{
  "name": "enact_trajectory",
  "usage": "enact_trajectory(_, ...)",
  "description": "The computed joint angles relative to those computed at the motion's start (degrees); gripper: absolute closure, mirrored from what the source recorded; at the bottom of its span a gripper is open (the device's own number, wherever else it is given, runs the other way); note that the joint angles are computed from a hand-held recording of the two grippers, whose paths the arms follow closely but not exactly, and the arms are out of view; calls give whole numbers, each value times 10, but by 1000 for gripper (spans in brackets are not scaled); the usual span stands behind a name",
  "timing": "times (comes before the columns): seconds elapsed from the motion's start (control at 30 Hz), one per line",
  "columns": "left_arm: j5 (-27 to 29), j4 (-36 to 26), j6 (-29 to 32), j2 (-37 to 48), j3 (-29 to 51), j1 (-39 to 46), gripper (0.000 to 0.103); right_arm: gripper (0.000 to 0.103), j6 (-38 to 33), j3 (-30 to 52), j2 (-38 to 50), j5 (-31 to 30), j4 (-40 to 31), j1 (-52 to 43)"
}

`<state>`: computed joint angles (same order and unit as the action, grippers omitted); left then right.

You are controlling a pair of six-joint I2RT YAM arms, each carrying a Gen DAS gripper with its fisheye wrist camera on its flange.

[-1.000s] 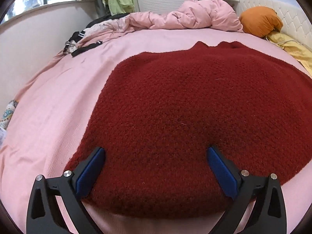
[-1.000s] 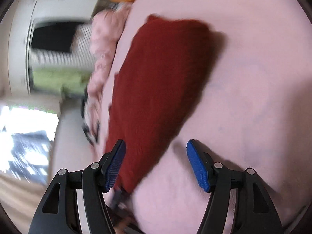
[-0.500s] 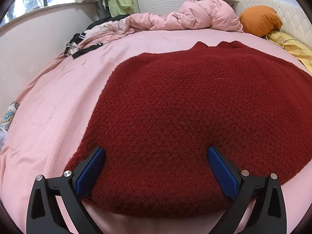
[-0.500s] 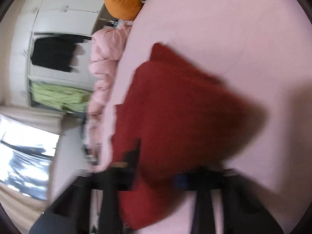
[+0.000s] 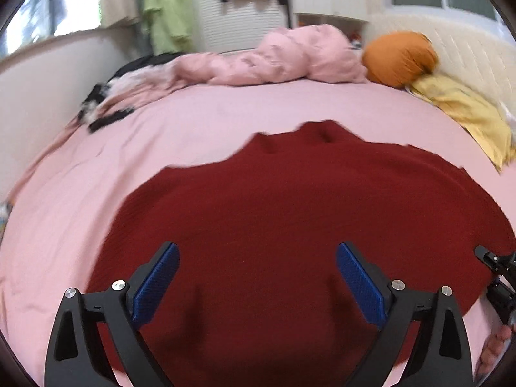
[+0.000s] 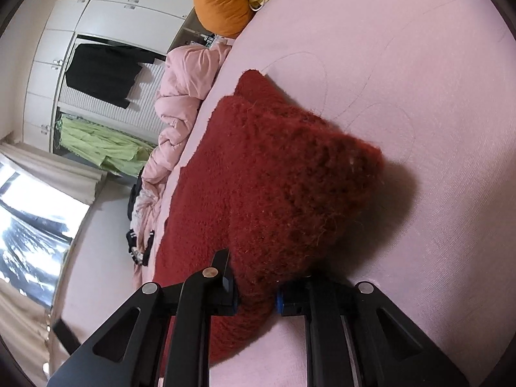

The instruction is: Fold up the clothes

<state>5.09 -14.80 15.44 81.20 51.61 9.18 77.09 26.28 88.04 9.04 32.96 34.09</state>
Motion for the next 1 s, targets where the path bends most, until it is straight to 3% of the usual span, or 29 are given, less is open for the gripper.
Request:
enact_trajectory(0.07,-42,15,12,47,-14,-40,2,88,3,-10,-4,-15,12,-6)
enact_trajectory(0.13,-26,92,8,44,-64,-37,2,89,7,-19,-8,-31,23,-13)
enact_trajectory(0.3,-5,71,4,41,-54,-25,2,88,-7,-1,-18,-38,-18,-14)
enact_trajectory(0.47,-19,95,1,37,-71,-35,2,86,-56,72,-63,8,-179,11)
enact_trajectory(0.6,-2,96,0,46,-68,-26,2,86,-71,119,-79,12,-250,16)
enact_trajectory(0.7,2,92,1,46,-65,-22,2,87,-120,187,-66,28,-341,28)
enact_trajectory(0.8,12,75,4,48,-51,-15,1,87,-149,244,-52,41,-402,40)
enact_trajectory(0.97,162,-57,-49,46,38,112,1,87,-111,247,-60,28,-433,31)
enact_trajectory(1.0,179,-84,-33,49,59,143,1,87,-107,246,-63,27,-437,30)
